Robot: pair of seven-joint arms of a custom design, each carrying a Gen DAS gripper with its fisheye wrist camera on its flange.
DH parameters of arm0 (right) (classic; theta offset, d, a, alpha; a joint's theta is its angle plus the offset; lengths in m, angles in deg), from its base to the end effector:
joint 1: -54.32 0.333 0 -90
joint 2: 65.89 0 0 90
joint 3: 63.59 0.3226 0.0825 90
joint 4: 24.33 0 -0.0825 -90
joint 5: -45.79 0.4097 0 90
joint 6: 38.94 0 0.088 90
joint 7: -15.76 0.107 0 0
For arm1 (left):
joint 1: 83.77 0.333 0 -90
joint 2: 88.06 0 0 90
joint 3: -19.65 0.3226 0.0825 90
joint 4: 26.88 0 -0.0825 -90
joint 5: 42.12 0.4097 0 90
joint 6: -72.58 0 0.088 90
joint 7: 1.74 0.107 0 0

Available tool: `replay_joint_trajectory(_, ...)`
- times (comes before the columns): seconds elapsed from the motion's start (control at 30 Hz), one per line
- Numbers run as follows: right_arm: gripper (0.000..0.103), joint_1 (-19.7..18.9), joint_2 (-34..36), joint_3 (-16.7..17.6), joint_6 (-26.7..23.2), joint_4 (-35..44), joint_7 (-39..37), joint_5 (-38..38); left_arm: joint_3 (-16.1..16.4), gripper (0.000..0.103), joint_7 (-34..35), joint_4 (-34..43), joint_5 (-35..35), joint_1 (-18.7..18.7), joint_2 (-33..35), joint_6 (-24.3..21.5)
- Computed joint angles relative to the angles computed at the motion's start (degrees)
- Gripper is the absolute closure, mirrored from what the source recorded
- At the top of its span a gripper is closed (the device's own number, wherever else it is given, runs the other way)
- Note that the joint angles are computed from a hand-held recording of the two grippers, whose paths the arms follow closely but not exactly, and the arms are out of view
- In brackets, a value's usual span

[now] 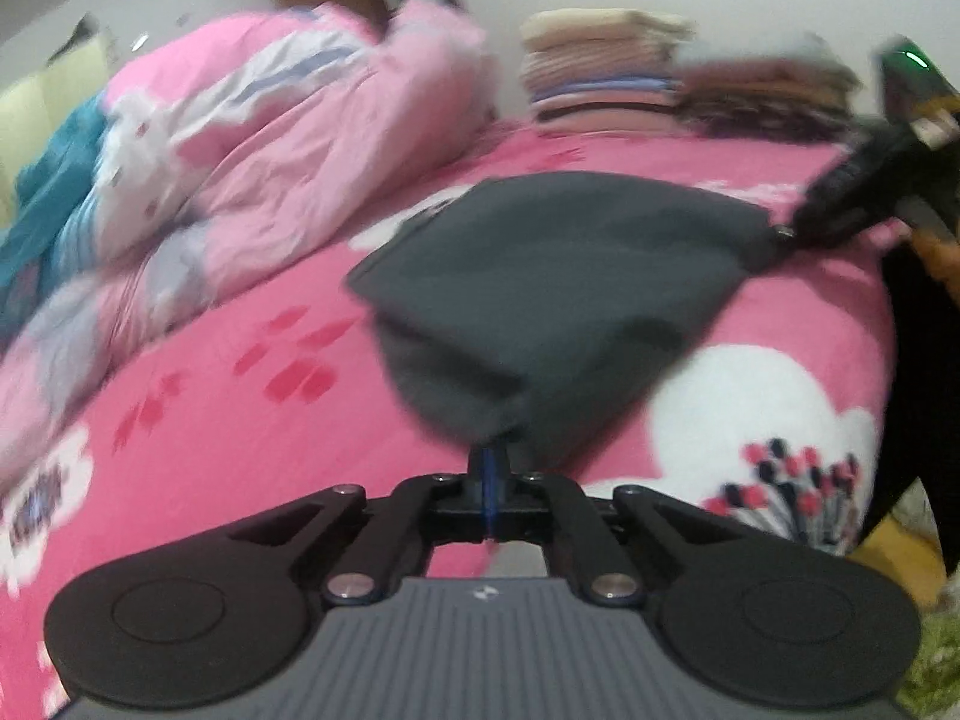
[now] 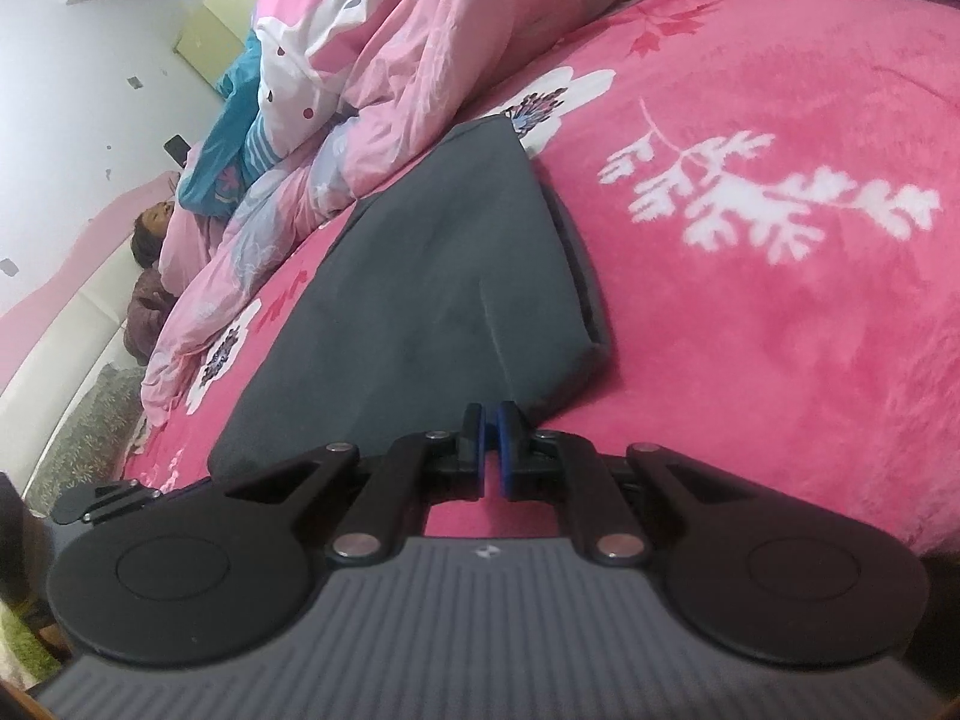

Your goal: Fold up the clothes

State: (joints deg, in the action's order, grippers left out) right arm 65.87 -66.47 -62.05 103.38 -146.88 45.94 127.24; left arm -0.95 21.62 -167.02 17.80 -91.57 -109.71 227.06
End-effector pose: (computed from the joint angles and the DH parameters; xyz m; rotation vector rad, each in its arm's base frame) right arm 0.5739 0.1292 0.4367 -1.6275 1.3156 0.1302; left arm 0.4117 -0.2638 0.4752 -1.4364 1.7517 -0.6285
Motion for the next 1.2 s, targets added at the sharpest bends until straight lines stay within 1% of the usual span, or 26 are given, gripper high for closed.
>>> replay_joint_trajectory(0.13,0.100,-0.05,0.06,-0.01,-0.21,-0.01,-0.18,0.21,-0.28,0.102,-7.33,-1.62,-1.18,1.18,-3.54,-0.51)
replay_joint_trajectory(0.17,0.100,-0.07,0.13,-0.02,-0.24,0.04,-0.21,0.22,-0.46,0.102,-8.95,-1.78,-1.05,1.54,-4.33,-0.06)
replay_joint_trajectory(0.27,0.100,-0.09,0.19,0.02,-0.17,0.02,-0.35,0.40,-1.63,0.099,-14.82,-0.87,1.25,3.49,-5.05,3.34)
replay_joint_trajectory(0.33,0.100,-0.08,0.21,0.07,-0.01,-0.01,-0.51,0.43,-2.86,0.097,-19.83,1.48,4.76,5.61,-2.89,7.37)
replay_joint_trajectory(0.37,0.100,-0.04,0.13,0.11,0.18,-0.10,-0.64,0.40,-3.51,0.094,-22.78,2.79,6.99,6.67,-1.75,9.25)
replay_joint_trajectory(0.4,0.100,0.01,0.01,0.15,0.40,-0.22,-0.79,0.36,-3.99,0.090,-25.40,4.29,8.98,7.40,-0.24,10.73)
replay_joint_trajectory(0.43,0.100,0.06,-0.13,0.17,0.60,-0.33,-0.85,0.25,-3.90,0.089,-26.13,5.99,9.28,7.17,2.18,11.33)
replay_joint_trajectory(0.47,0.100,0.12,-0.28,0.19,0.79,-0.41,-0.69,-0.04,-3.46,0.088,-26.24,7.51,9.07,6.54,4.55,11.69)
replay_joint_trajectory(0.5,0.100,0.18,-0.43,0.19,0.97,-0.49,-0.51,-0.35,-2.48,0.087,-24.64,8.43,7.26,5.26,6.70,11.45)
replay_joint_trajectory(0.57,0.100,0.33,-1.09,0.22,1.30,-0.66,0.90,-2.26,0.22,0.087,-19.82,9.09,0.97,2.29,10.11,10.82)
replay_joint_trajectory(0.6,0.097,0.42,-1.75,0.20,1.38,-0.79,1.87,-3.65,1.30,0.088,-19.80,8.49,-0.60,1.68,10.52,11.64)
replay_joint_trajectory(0.63,0.097,0.51,-2.45,0.10,1.25,-0.89,2.13,-4.38,2.27,0.089,-19.57,7.87,-2.39,1.19,10.91,12.50)
replay_joint_trajectory(0.67,0.097,0.61,-3.20,-0.14,0.74,-0.81,0.61,-3.39,2.96,0.090,-19.74,7.27,-3.57,1.01,11.09,13.50)
replay_joint_trajectory(0.77,0.096,1.20,-3.70,-0.56,1.11,0.75,-4.94,1.26,2.91,0.090,-24.32,5.72,-0.98,2.86,9.74,17.23)
replay_joint_trajectory(0.8,0.094,1.42,-3.03,-0.53,1.73,1.68,-6.58,2.74,2.78,0.090,-24.31,5.52,-0.89,3.11,9.54,17.32)
replay_joint_trajectory(0.83,0.093,1.52,-1.76,-0.40,2.33,2.88,-6.52,2.65,2.67,0.090,-24.30,5.32,-0.81,3.35,9.33,17.41)
replay_joint_trajectory(0.9,0.092,1.63,1.76,0.23,4.37,5.44,-2.44,-1.26,2.79,0.090,-24.12,4.93,-1.45,3.64,9.23,18.31)
replay_joint_trajectory(0.93,0.092,1.75,3.85,0.61,5.71,6.65,2.69,-6.65,2.92,0.090,-23.89,4.73,-2.10,3.75,9.27,18.98)
replay_joint_trajectory(0.97,0.094,1.71,5.48,0.88,6.37,7.61,6.69,-10.49,3.15,0.090,-23.20,4.50,-3.13,3.70,9.18,19.47)
replay_joint_trajectory(1.03,0.093,0.99,5.62,1.43,5.68,8.64,8.78,-12.10,3.35,0.087,-20.76,3.99,-4.95,3.70,7.75,19.29)
replay_joint_trajectory(1.07,0.092,1.01,5.33,1.64,6.15,9.35,10.00,-14.86,2.57,0.082,-20.81,4.02,-3.80,4.83,6.93,19.53)
replay_joint_trajectory(1.1,0.089,0.99,5.19,1.84,6.37,10.25,10.49,-16.70,1.82,0.076,-20.88,4.21,-2.58,5.97,6.25,19.77)
replay_joint_trajectory(1.17,0.087,0.64,5.79,2.34,5.66,13.17,8.21,-15.74,0.66,0.069,-20.73,5.61,-0.28,8.09,6.02,20.17)
replay_joint_trajectory(1.2,0.086,0.35,6.96,2.57,4.32,15.47,7.46,-14.31,0.96,0.068,-19.86,7.17,-0.28,8.67,7.37,20.49)
